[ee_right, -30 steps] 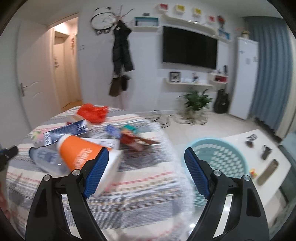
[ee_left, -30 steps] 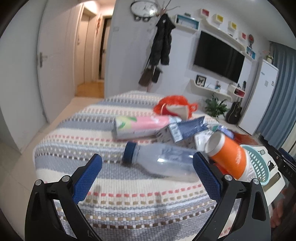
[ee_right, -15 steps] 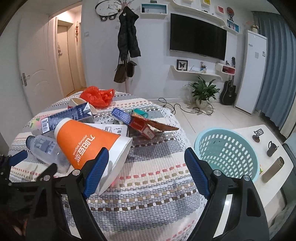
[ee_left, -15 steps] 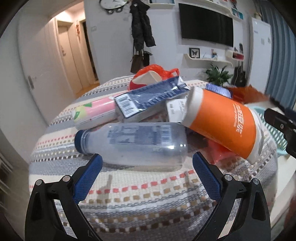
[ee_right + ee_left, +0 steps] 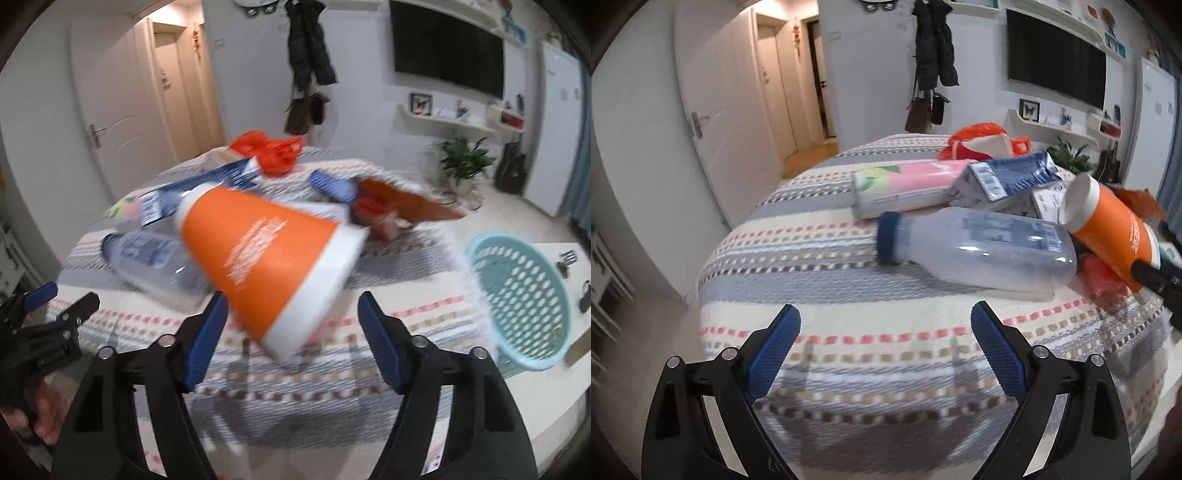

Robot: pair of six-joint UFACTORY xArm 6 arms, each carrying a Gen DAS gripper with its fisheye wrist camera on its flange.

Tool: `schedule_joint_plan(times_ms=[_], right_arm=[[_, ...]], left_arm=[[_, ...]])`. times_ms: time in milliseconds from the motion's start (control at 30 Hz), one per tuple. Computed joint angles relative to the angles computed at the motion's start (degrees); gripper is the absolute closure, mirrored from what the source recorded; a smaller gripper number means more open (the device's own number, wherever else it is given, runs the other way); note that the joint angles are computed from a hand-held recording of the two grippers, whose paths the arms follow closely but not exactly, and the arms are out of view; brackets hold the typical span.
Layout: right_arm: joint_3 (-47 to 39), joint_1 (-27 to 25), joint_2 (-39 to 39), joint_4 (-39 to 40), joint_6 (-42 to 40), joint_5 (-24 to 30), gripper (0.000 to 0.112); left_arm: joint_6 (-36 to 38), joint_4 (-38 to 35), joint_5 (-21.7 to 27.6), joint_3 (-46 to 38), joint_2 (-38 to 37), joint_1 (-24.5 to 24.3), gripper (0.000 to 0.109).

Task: Collect trash
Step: 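Grasp the orange paper cup with the right tool while the left tool grasps the clear bottle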

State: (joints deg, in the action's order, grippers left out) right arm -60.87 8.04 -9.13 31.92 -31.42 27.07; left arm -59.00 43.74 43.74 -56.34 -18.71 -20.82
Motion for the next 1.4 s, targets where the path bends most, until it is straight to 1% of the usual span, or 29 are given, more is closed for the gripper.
schedule_joint_plan(times_ms=[33,67,167,200,233,267,333,367,400,433,467,500,667,867,933,1000,1067,1100,1133,1167,1233,1333,1400], right_arm=[[0.2,0.4,-0.2,0.7,-0.6,0.7,0.05],[0.4,0.6,-0.4,0.9,-0.7,0.9,0.052],[0.9,1.6,-1.3,1.3,-1.8,1.8,0.065],[1.2,2.0,-1.7,1.9,-2.9,2.1,0.066],[1.2,2.2,-2.1,2.3,-3.8,2.4,0.067],[1.6,2.4,-2.7,3.7,-5.4,2.6,0.068],[1.6,2.1,-3.4,6.8,-8.3,3.6,0.069],[1.4,1.7,-3.7,8.6,-10.2,4.7,0.069],[0.8,1.0,-4.1,11.1,-13.0,7.1,0.069],[0.8,0.5,-4.6,12.0,-14.1,8.3,0.069],[0.6,0.0,-4.9,12.6,-14.9,9.0,0.069],[0.8,-0.8,-5.4,13.4,-16.2,9.4,0.069],[-0.6,-3.5,-5.7,14.6,-17.2,11.1,0.068],[-4.8,-3.8,-0.7,12.7,-14.5,9.5,0.068],[-6.9,-3.6,1.9,11.9,-14.3,10.3,0.061],[-8.7,-3.6,4.1,10.6,-13.2,11.5,0.051],[-10.0,-4.6,5.3,13.0,-14.4,15.2,0.048],[-9.9,-4.6,5.3,13.3,-14.5,15.6,0.048],[-9.7,-4.7,5.3,13.6,-14.7,16.2,0.048],[-9.5,-4.7,5.0,13.7,-14.7,16.8,0.048],[-9.4,-4.9,5.0,14.2,-14.8,19.1,0.048],[-8.3,-4.3,4.7,13.6,-13.8,19.7,0.047],[-8.4,-4.6,5.2,14.1,-13.1,21.2,0.047]], left_arm=[[1.1,-1.5,-2.1,1.1,-1.0,1.2,0.017],[3.0,-4.7,-5.4,2.4,-2.1,3.1,0.017],[9.4,-16.0,-12.8,4.1,-2.4,7.2,0.017],[11.8,-19.5,-14.5,4.2,-2.1,8.0,0.017],[12.5,-20.9,-15.8,3.4,-0.6,8.3,0.017],[13.4,-22.3,-16.3,2.7,0.7,8.4,0.017],[18.1,-28.1,-16.5,0.7,3.4,8.4,0.017],[18.1,-29.7,-16.9,-0.9,5.6,7.9,0.017],[20.3,-33.6,-17.5,-1.8,6.9,8.0,0.018],[22.2,-37.0,-18.0,-2.6,8.1,8.0,0.018],[23.4,-39.6,-18.3,-3.8,9.7,8.0,0.018],[23.5,-40.5,-18.1,-4.8,10.9,8.1,0.018],[22.2,-41.3,-18.6,-8.9,15.2,8.3,0.017],[18.1,-37.2,-17.5,-14.0,19.3,8.1,0.017],[17.1,-36.7,-17.1,-15.8,20.9,8.2,0.017],[16.4,-36.2,-16.7,-17.7,22.4,8.3,0.017],[15.4,-34.2,-16.2,-19.2,23.5,8.1,0.017],[15.3,-33.7,-16.0,-19.6,23.8,8.0,0.017],[15.2,-33.3,-15.6,-20.8,24.7,7.8,0.017],[15.8,-33.5,-15.9,-19.8,24.1,7.8,0.017],[17.2,-34.2,-15.9,-20.7,24.9,7.4,0.017],[19.1,-34.5,-15.7,-21.6,26.0,6.6,0.017],[21.4,-35.8,-15.5,-22.1,26.6,6.0,0.017]])
